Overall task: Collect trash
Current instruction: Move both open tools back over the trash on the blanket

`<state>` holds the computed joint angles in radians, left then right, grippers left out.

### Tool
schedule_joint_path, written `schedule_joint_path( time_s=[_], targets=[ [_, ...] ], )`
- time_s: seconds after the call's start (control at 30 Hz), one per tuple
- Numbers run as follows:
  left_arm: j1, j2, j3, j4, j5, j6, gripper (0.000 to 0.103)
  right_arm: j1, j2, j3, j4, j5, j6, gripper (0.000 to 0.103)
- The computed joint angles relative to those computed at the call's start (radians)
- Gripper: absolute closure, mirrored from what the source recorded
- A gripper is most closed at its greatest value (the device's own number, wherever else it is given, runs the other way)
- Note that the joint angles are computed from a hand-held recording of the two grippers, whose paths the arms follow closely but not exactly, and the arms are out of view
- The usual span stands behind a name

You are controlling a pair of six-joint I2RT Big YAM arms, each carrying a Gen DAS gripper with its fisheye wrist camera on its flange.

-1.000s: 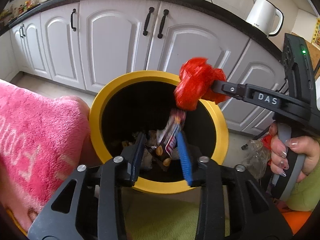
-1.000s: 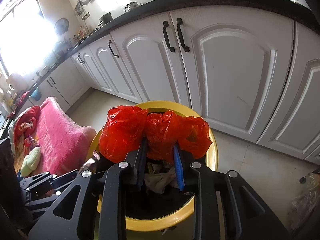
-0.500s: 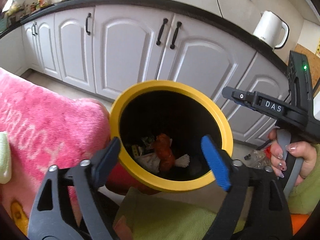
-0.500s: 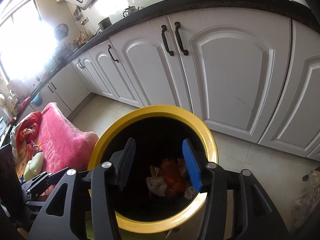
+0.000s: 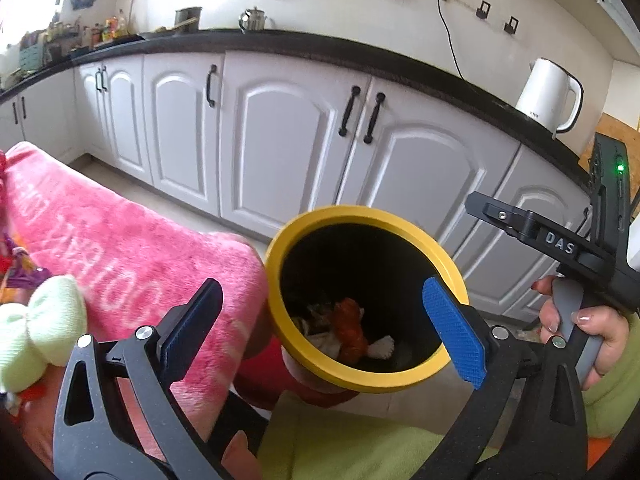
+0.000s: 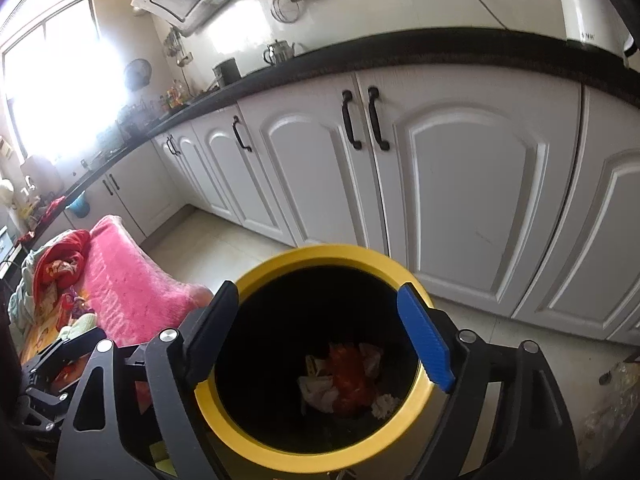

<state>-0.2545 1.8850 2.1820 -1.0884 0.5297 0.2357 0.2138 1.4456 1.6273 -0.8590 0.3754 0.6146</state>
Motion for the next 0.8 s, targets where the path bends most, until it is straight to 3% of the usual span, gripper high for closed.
schedule_joint_path(
  time_s=[0.1,0.4,0.8],
  targets=[
    [0.01,-0.01,-0.008,0.02,-0.01,-0.017,0.011,0.011,-0.005,0.005,0.015,0.026,-0.015,0.017],
    [0.056,-0.048,-0.045,0.081,-0.004,-0.061,0.011,0.065,0.006,0.052,0.027,0.086,-0.086,0.015],
    [0.127,-0.09,-0.074,0.173,0.011,-0.124,0.011,0.127,0.052,0.13,0.0,0.098,-0.082,0.014]
  ],
)
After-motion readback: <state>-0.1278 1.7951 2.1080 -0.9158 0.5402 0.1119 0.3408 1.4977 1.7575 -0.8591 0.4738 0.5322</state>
